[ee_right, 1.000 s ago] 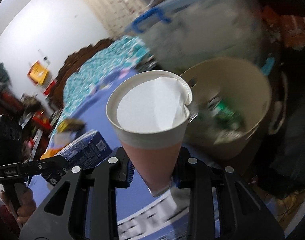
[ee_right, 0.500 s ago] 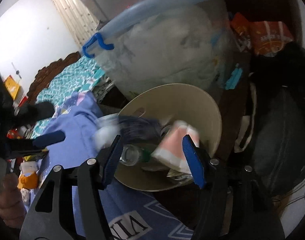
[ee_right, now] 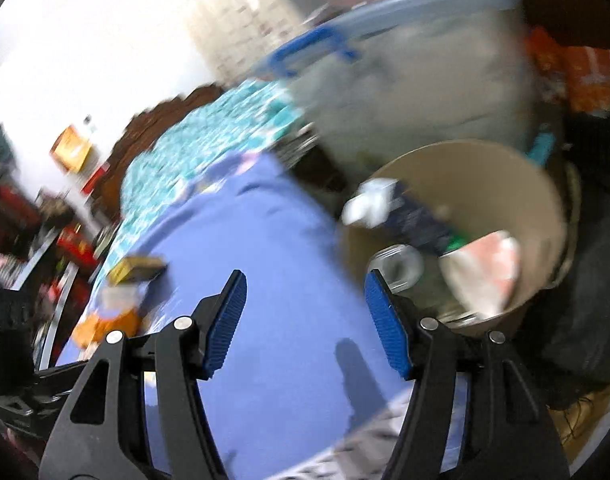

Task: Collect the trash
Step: 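Grasp the crumpled tissue with the left tool while the right grasps a yellow packet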

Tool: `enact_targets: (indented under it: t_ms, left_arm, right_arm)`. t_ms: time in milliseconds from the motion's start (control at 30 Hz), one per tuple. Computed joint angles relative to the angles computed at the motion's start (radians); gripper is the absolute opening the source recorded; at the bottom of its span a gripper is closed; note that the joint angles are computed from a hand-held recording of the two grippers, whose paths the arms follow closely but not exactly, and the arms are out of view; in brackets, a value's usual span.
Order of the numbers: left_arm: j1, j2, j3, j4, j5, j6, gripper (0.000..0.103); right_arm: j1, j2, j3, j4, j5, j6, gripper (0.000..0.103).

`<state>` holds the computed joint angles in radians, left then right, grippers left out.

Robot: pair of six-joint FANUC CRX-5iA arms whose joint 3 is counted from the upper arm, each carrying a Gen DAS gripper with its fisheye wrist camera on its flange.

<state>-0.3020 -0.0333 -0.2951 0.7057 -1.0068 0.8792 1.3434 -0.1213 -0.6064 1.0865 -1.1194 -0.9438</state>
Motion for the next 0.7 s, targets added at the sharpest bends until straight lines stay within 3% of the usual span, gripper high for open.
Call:
enact_targets:
  t_ms: [67, 100, 233, 333, 433, 533, 600, 700]
  left_arm:
    - [0.068, -0.078, -0.066, 0.011, 0.012, -0.025, 0.080]
    - [0.111, -0.122, -0.100, 0.010, 0.026, -0.028, 0.081]
    - [0.285, -0.218, -0.174, 0.000, 0.062, 0.049, 0.081]
    - [0.378, -0.237, -0.198, -0.003, 0.093, 0.116, 0.081]
    - [0.394, -0.216, -0.187, -0.050, 0.158, 0.166, 0.084]
    - [0.392, -0.172, -0.172, -0.079, 0.186, 0.186, 0.084]
    - [0.386, -0.137, -0.153, -0.092, 0.193, 0.196, 0.084]
    - [0.370, -0.113, -0.147, -0.098, 0.210, 0.196, 0.084]
  right_arm:
    - [-0.030, 0.038, 0.033, 0.019, 0.087, 0.042, 0.064]
    - [-0.061, 0.087, 0.080, 0.031, 0.181, 0.089, 0.064]
    - [-0.126, 0.175, 0.184, 0.013, 0.365, 0.235, 0.064]
    - [-0.150, 0.252, 0.301, -0.038, 0.387, 0.384, 0.064]
    - [-0.194, 0.305, 0.393, -0.060, 0.438, 0.471, 0.065]
    - [-0.243, 0.371, 0.510, -0.106, 0.439, 0.572, 0.077]
    - [-0.271, 0.420, 0.605, -0.186, 0.435, 0.677, 0.083]
    - [-0.333, 0.537, 0.835, -0.442, 0.399, 0.952, 0.083]
